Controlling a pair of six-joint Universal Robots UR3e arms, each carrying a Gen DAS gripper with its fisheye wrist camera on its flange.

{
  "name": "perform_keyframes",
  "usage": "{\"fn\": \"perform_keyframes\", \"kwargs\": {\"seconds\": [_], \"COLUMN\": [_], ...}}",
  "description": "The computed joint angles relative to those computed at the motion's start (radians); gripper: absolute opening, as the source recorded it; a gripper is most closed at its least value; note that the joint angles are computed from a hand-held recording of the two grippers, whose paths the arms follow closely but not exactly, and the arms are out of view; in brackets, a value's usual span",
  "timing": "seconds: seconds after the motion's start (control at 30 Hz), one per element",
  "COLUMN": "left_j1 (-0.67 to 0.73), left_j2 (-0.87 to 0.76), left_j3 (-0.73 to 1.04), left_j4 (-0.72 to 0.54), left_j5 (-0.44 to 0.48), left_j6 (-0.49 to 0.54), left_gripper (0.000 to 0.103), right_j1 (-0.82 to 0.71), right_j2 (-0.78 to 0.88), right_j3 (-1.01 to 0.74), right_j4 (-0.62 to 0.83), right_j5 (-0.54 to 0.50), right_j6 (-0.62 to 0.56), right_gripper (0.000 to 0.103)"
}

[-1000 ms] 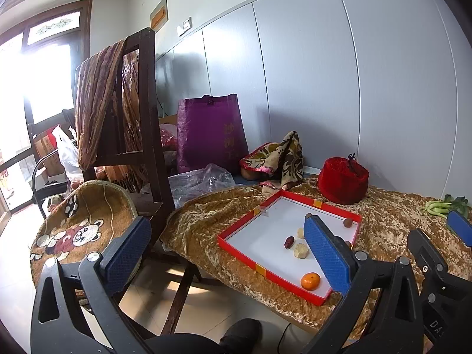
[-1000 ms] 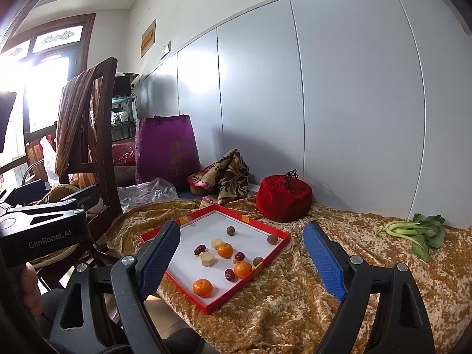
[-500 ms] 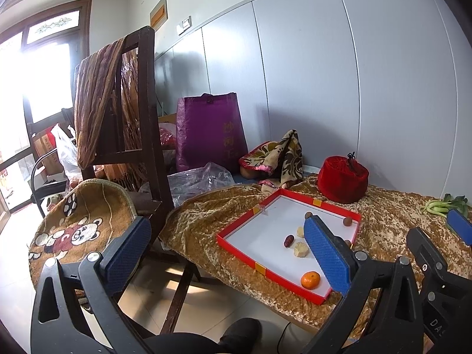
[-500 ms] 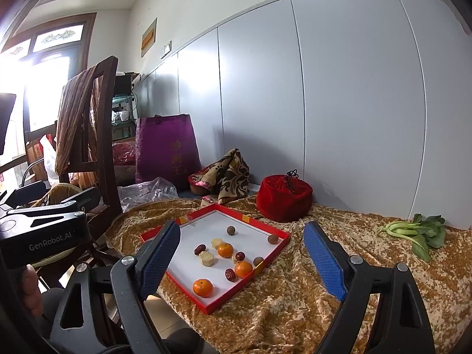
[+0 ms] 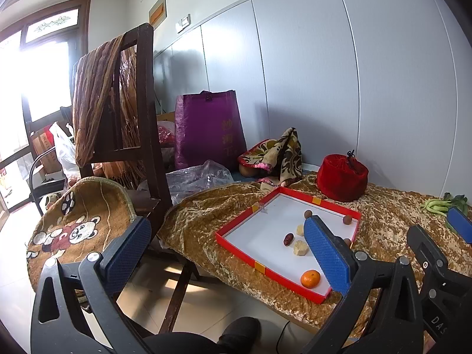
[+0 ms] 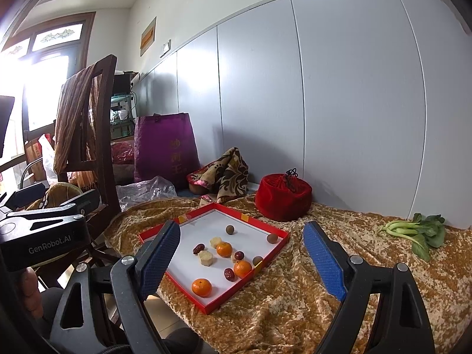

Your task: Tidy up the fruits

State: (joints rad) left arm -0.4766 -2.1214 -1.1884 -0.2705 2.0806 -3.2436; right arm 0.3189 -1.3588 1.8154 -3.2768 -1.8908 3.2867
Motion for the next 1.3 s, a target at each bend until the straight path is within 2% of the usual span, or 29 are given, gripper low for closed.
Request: {"fn": "perform_keyframes", "kwargs": {"seconds": [1.3], "left_j1": [-0.020], "left_j2": [-0.031], "left_j3": [0.056], "left_j4": [-0.035], "left_j5": [0.012], "left_j6": [-0.016], "left_gripper": [0.103], "right_j1": [0.007], "right_j2": [0.027], "right_j3": [-0.016], "right_j4": [-0.010], "right_j5": [-0.012], "right_j6": [0.002], "right_gripper": [0.087]}}
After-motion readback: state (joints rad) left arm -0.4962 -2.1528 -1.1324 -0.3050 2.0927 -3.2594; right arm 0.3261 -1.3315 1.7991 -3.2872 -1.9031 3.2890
